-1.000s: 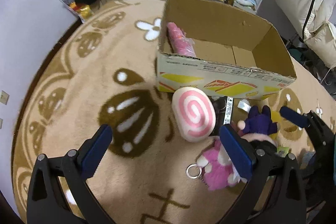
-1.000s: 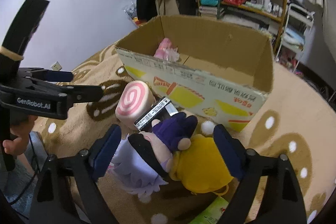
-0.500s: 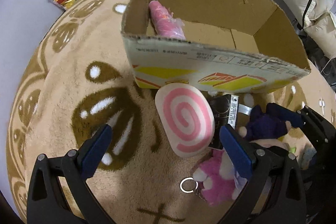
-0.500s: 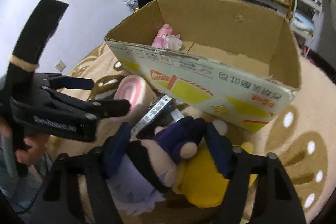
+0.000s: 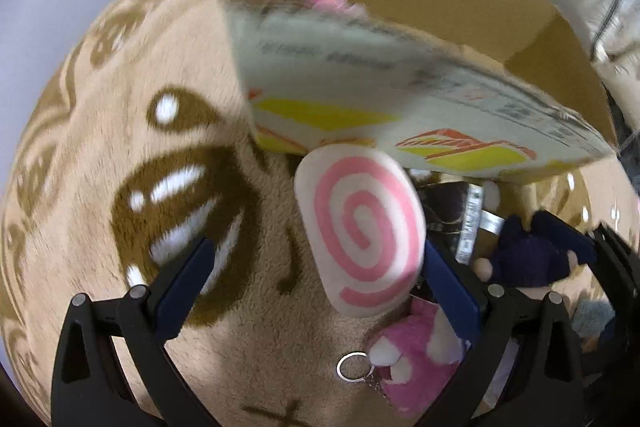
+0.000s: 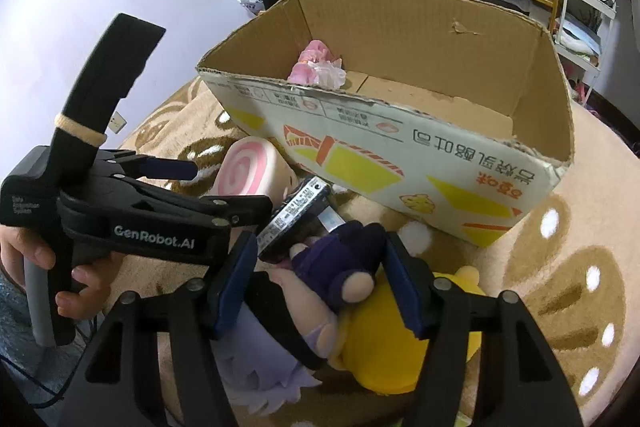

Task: Organize soft objects
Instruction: 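Grasp the pink swirl cushion with the left tool while the right tool grasps the purple-haired doll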

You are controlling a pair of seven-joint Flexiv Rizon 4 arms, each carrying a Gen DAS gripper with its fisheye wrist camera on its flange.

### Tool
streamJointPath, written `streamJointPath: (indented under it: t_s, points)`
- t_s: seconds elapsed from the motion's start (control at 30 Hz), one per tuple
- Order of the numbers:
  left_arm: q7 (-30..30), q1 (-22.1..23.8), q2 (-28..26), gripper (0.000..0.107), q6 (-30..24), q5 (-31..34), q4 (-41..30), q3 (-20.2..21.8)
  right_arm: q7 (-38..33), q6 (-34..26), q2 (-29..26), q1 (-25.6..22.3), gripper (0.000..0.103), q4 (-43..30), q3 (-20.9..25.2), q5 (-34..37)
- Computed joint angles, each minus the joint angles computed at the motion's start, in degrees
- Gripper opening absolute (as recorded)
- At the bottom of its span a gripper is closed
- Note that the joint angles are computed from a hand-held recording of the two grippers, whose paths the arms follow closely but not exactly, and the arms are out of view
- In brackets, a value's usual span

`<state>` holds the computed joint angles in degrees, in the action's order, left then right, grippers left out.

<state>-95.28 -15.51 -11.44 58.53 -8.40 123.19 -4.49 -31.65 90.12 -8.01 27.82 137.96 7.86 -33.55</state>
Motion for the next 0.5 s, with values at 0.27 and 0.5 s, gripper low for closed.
streamJointPath:
  t_s: [0.27, 0.5]
  points:
    - [7.4, 1.3, -0.7, 0.064, 2.6, -9.6, 2.1, -2.6, 0.9, 0.6, 0.0, 0.7, 0.067, 0.1, -1.1, -0.5]
    - [9.5, 0.1, -1.0, 0.033, 2.8, -11.0, 1.5, -2.4, -2.9, -1.3, -0.2, -2.0, 0.034, -0.7, 3.7, 5.2]
